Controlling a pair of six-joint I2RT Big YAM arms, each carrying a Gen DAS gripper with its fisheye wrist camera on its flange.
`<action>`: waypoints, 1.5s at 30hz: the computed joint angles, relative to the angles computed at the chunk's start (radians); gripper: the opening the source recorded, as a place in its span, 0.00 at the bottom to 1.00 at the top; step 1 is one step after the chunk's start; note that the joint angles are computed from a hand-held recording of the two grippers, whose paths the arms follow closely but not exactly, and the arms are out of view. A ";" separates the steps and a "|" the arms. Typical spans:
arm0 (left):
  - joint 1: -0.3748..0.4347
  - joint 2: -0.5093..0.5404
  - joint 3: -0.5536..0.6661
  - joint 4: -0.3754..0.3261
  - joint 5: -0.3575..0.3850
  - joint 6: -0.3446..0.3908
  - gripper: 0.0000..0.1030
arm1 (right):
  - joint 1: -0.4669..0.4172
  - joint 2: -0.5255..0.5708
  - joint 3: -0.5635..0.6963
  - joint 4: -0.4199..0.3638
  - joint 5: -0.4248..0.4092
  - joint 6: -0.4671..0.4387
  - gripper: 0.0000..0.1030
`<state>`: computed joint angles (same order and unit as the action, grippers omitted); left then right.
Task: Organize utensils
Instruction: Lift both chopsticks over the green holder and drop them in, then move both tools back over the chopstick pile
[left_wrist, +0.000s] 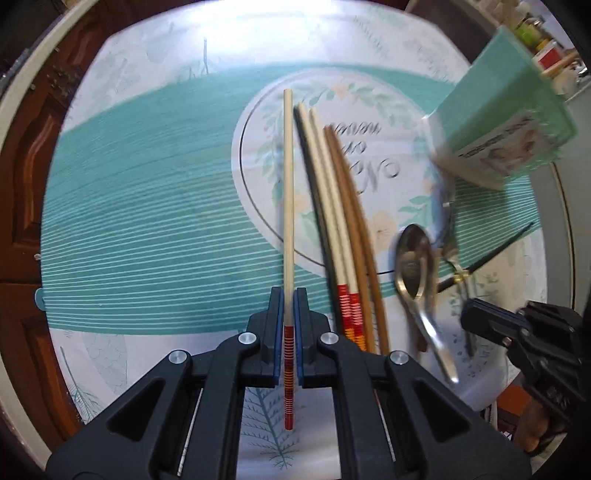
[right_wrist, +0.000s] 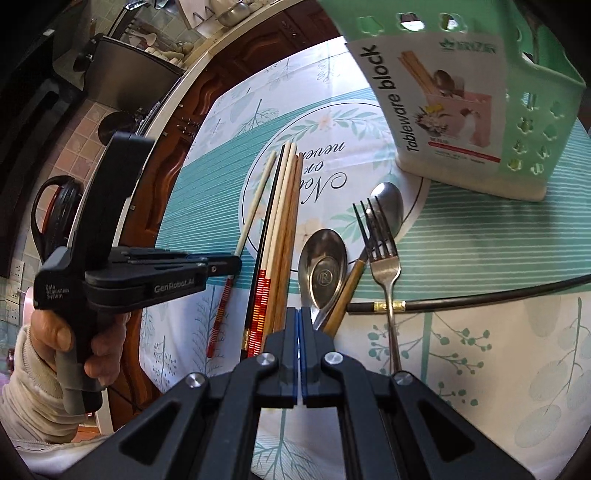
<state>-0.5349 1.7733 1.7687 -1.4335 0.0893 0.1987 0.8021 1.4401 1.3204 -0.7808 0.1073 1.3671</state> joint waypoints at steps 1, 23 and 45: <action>0.000 -0.039 -0.026 0.033 0.017 -0.001 0.03 | 0.001 -0.007 -0.009 0.010 0.004 0.003 0.00; -0.235 -0.074 0.249 0.656 0.178 -0.222 0.03 | 0.081 -0.204 0.036 -0.236 0.602 0.052 0.00; -0.225 -0.107 -0.109 0.743 0.173 -0.136 0.05 | 0.057 -0.236 -0.041 -0.280 0.590 0.120 0.00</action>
